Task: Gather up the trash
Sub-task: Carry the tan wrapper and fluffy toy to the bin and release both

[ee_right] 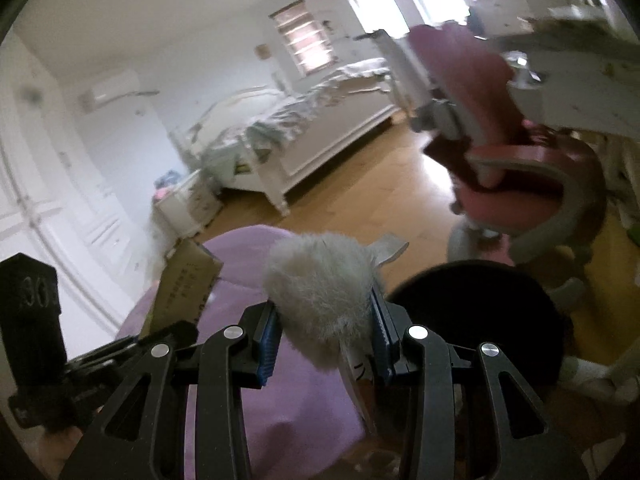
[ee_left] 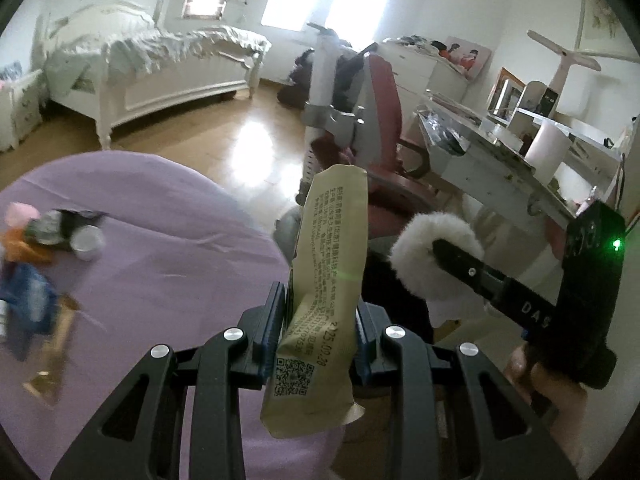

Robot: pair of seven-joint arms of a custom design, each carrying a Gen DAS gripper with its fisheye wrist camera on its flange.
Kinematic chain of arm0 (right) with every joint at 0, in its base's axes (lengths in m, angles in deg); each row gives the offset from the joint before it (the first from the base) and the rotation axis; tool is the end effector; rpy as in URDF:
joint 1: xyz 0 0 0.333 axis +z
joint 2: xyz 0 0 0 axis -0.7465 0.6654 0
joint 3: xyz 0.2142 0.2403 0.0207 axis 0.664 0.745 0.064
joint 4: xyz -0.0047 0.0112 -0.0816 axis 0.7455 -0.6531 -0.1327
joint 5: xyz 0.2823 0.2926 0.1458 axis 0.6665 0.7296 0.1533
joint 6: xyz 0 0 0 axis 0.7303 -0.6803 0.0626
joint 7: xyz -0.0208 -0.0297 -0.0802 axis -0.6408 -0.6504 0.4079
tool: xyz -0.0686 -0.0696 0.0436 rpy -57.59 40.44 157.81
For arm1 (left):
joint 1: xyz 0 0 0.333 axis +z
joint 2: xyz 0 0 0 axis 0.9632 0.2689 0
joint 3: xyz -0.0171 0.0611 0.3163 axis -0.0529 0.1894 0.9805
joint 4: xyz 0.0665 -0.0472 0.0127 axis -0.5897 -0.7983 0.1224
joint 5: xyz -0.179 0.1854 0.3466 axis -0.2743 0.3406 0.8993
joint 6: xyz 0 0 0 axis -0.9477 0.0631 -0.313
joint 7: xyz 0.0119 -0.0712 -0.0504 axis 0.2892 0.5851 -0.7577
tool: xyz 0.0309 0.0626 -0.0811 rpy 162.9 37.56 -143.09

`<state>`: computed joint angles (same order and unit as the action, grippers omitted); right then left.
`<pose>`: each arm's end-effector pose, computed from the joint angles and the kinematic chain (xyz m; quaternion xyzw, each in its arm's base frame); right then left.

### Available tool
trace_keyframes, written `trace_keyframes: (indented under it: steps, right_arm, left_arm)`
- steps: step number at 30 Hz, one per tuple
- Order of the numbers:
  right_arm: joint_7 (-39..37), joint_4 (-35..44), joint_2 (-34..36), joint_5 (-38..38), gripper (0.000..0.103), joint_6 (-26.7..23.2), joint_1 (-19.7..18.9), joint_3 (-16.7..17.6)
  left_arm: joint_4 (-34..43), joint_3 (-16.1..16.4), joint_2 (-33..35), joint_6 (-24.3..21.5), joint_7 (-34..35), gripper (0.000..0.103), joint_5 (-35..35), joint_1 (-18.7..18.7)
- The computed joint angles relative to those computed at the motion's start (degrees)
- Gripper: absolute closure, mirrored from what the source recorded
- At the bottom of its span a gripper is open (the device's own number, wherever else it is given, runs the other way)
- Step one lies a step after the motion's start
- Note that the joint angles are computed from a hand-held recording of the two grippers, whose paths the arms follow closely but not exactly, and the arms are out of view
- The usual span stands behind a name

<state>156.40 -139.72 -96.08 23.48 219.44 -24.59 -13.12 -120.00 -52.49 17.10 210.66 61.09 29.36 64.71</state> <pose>0.5360 0.1521 0.5150 -0.5358 0.6719 -0.1859 0.4764 0.6298 -0.2493 0.5642 -0.5206 0.7389 -0.4172 0.0946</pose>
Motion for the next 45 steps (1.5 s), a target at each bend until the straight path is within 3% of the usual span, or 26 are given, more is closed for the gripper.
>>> trace_keyframes:
  steps: [4,7,8,12,18,28,33,37,39,41,43,45]
  right_arm:
    - [0.4,-1.7,-0.4,1.0,0.064,-0.5,-0.7,-1.2]
    - [-0.9,-2.8,-0.4,2.6,0.064,-0.5,2.0,-4.7]
    - [-0.6,-2.5,0.0,2.8,0.064,-0.8,1.4,-4.2]
    - [-4.0,-1.9,1.3,6.7,0.064,-1.3,6.6,-9.6]
    - [-8.5,-1.4,2.3,12.7,0.064,-1.9,7.4,-10.4]
    - [-14.8,-0.1,3.9,20.4,0.064,-3.4,2.8,-5.4]
    - [-13.6,0.1,4.3,19.6,0.064,-3.7,-2.4,-0.7]
    - [-7.8,-0.4,4.2,14.3,0.061,-4.0,-7.4,3.3]
    - [-3.4,-0.7,4.1,10.1,0.057,-4.5,-10.3,5.3]
    - [0.8,-1.4,3.9,6.3,0.050,-4.3,-12.7,6.9]
    - [4.5,-2.0,3.5,3.0,0.045,-3.9,-14.4,7.9]
    - [9.1,-2.3,3.2,-1.8,0.039,-4.0,-17.4,10.1]
  left_arm:
    - [2.7,-0.7,3.1,-1.1,-2.0,0.072,1.9,-0.8]
    - [4.6,-1.3,5.5,-1.8,-3.4,0.072,2.5,-1.0]
    - [5.2,-1.5,6.3,-2.1,-4.1,0.072,2.8,-1.0]
    - [7.0,-2.4,8.6,-2.8,-5.7,0.072,3.8,-1.0]
    - [9.4,-2.9,11.1,-3.4,-7.9,0.072,6.8,-1.6]
    - [11.9,-3.9,13.6,-4.7,-9.0,0.072,8.3,-1.4]
    - [13.2,-4.1,14.7,-5.5,-9.3,0.071,9.1,-1.8]
    - [14.6,-3.9,15.5,-5.7,-10.1,0.069,10.9,-2.5]
    - [14.5,-3.8,15.4,-5.3,-10.2,0.057,11.8,-2.7]
    - [13.6,-3.4,14.8,-3.6,-11.3,0.025,13.0,-3.2]
    - [12.1,-3.9,13.9,-1.0,-11.0,0.022,12.3,-2.8]
    - [12.2,-4.2,13.9,-1.5,-10.7,0.022,11.9,-2.4]
